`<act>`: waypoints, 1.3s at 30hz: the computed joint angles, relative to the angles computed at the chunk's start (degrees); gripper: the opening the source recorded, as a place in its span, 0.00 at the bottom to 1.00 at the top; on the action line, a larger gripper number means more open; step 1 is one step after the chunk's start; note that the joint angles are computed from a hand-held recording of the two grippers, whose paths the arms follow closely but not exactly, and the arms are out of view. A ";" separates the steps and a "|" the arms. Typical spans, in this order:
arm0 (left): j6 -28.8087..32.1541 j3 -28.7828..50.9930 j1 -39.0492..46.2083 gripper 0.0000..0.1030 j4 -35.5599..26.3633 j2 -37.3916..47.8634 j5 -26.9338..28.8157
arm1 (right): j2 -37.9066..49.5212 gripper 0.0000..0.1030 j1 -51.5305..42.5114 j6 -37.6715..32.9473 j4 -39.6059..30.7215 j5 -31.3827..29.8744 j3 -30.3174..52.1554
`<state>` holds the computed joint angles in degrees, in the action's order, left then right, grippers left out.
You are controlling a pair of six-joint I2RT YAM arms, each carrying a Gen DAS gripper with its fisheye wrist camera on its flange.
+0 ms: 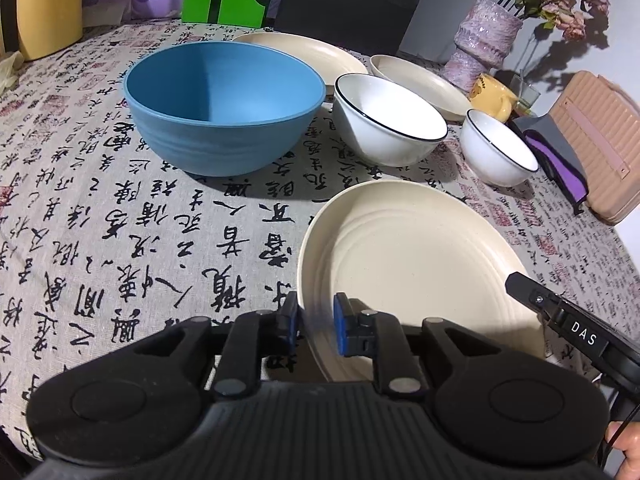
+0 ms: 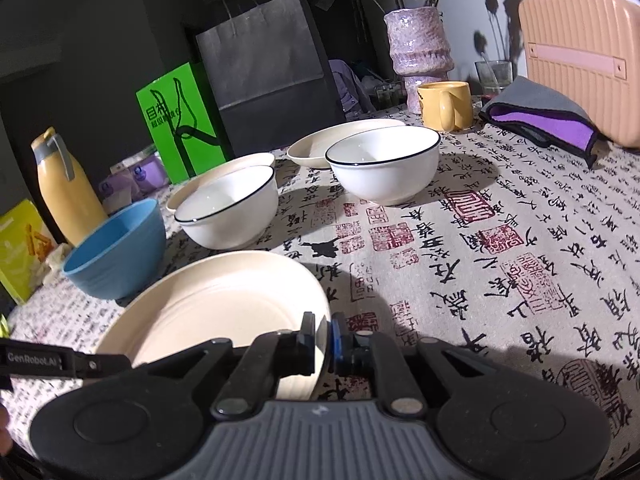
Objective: Organize plates and bowls
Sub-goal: 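Lower the beige plate onto the tablecloth and open both grippers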
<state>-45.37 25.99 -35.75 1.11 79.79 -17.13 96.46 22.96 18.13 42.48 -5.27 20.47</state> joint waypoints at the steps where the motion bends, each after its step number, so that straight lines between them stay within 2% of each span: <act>1: 0.11 -0.59 0.25 0.28 0.63 -0.60 0.30 | -0.27 0.12 -0.08 0.15 0.44 -0.15 -0.26; 3: -0.10 -1.36 0.05 0.53 0.86 -1.81 -0.77 | -1.30 0.16 0.16 0.09 1.21 0.38 -1.00; 5: -0.31 -2.01 -0.55 0.58 0.51 -3.27 -2.91 | -2.48 0.31 -0.05 0.24 2.72 -0.10 -2.21; 7: 0.13 -3.34 -0.90 0.66 1.20 -5.52 -3.76 | -3.90 0.54 0.07 0.07 4.49 -0.18 -3.73; 8: 0.37 -4.08 -1.26 0.73 1.68 -6.66 -4.38 | -4.78 0.60 0.49 -0.15 5.14 0.41 -4.53; 10: 1.35 -6.06 -2.24 0.81 3.35 -9.31 -5.90 | -6.71 0.83 1.52 -0.33 5.84 1.71 -6.01; 11: 1.84 -7.00 -2.67 0.89 4.12 -10.59 -6.58 | -7.76 0.88 2.05 -0.31 6.07 2.18 -6.79; 12: 2.29 -8.15 -3.08 1.00 5.13 -11.91 -7.27 | -8.71 0.94 2.58 -0.23 6.21 2.51 -7.52; 13: 2.67 -9.34 -3.43 1.00 6.19 -13.29 -7.87 | -9.68 1.00 3.23 -0.07 6.11 2.96 -8.21; 17: 3.79 -13.44 -4.65 1.00 8.49 -18.34 -10.05 | -12.04 1.00 7.12 0.94 5.76 7.02 -10.25; 22: 3.79 -15.46 -7.55 1.00 4.47 -24.87 -15.91 | -12.47 1.00 10.83 3.42 3.71 10.49 -10.06; 27: 0.62 -15.51 -11.82 1.00 -1.00 -29.04 -21.28 | -14.71 1.00 15.66 5.06 1.06 16.42 -11.24; 34: -4.38 -13.61 -14.96 1.00 -5.00 -27.62 -23.83 | -19.91 1.00 16.53 4.86 2.12 17.04 -15.21; 39: -5.38 -11.89 -18.16 1.00 -6.89 -27.27 -26.67 | -22.63 1.00 15.53 4.71 1.35 16.27 -16.53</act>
<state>-50.76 14.10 -53.92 -5.78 52.52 -43.80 73.84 38.49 22.84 43.83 11.00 3.93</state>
